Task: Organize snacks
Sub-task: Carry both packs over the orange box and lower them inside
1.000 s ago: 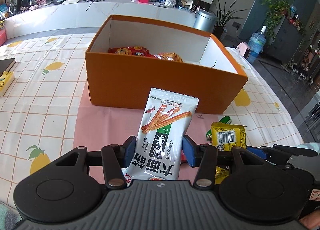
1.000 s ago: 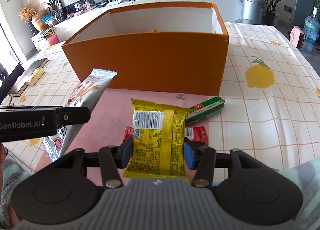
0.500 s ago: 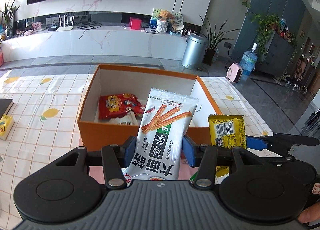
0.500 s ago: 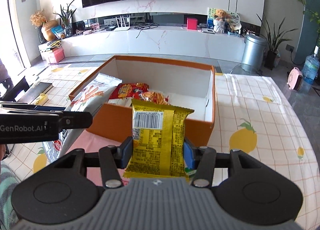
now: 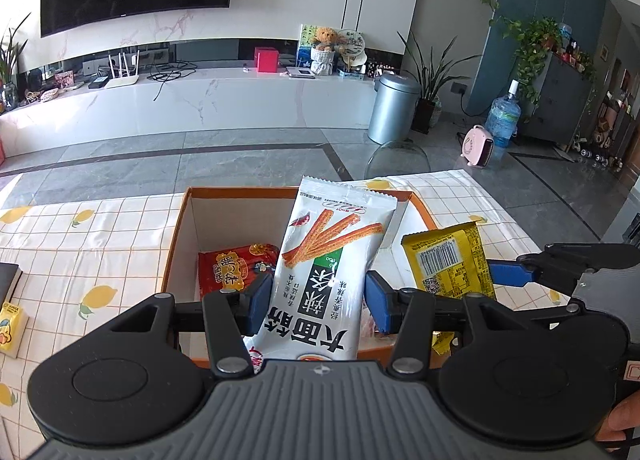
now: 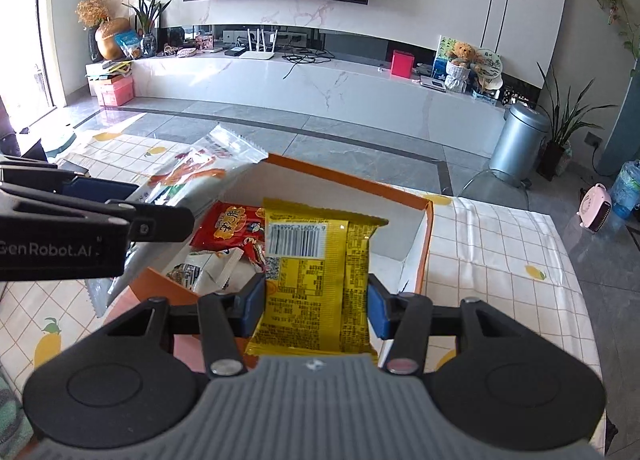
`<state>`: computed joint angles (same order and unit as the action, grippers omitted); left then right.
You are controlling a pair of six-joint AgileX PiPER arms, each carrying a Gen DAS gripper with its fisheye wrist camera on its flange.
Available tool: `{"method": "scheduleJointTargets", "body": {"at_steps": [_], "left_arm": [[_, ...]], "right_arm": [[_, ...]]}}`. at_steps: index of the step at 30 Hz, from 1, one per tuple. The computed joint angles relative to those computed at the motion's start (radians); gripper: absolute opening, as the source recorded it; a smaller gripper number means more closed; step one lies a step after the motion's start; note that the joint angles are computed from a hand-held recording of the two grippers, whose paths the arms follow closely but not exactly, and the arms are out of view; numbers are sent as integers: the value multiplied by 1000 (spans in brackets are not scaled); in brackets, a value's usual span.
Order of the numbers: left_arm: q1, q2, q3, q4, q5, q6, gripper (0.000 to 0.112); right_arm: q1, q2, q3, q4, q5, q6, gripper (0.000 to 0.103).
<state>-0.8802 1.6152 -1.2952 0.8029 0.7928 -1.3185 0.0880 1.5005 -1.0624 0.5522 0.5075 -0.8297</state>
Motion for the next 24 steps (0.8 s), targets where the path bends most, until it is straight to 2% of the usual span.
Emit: {"method": "scheduleJointTargets", "body": {"at_steps": [6,11,15,24], "left_arm": [[107,69,-57,-138,-58,167,57],[167,140,-115,-258,-68,306,57],[189,195,-162,-312,-44,376,57],[230,290,-253,-413,18,515,57]], "right_arm": [[24,172,-169,-128,50,122,50],[49,297,-296,-246,96,202,50],[83,388,-389,-389,129,299,50],[131,514,-515,-579,201,389,50]]}}
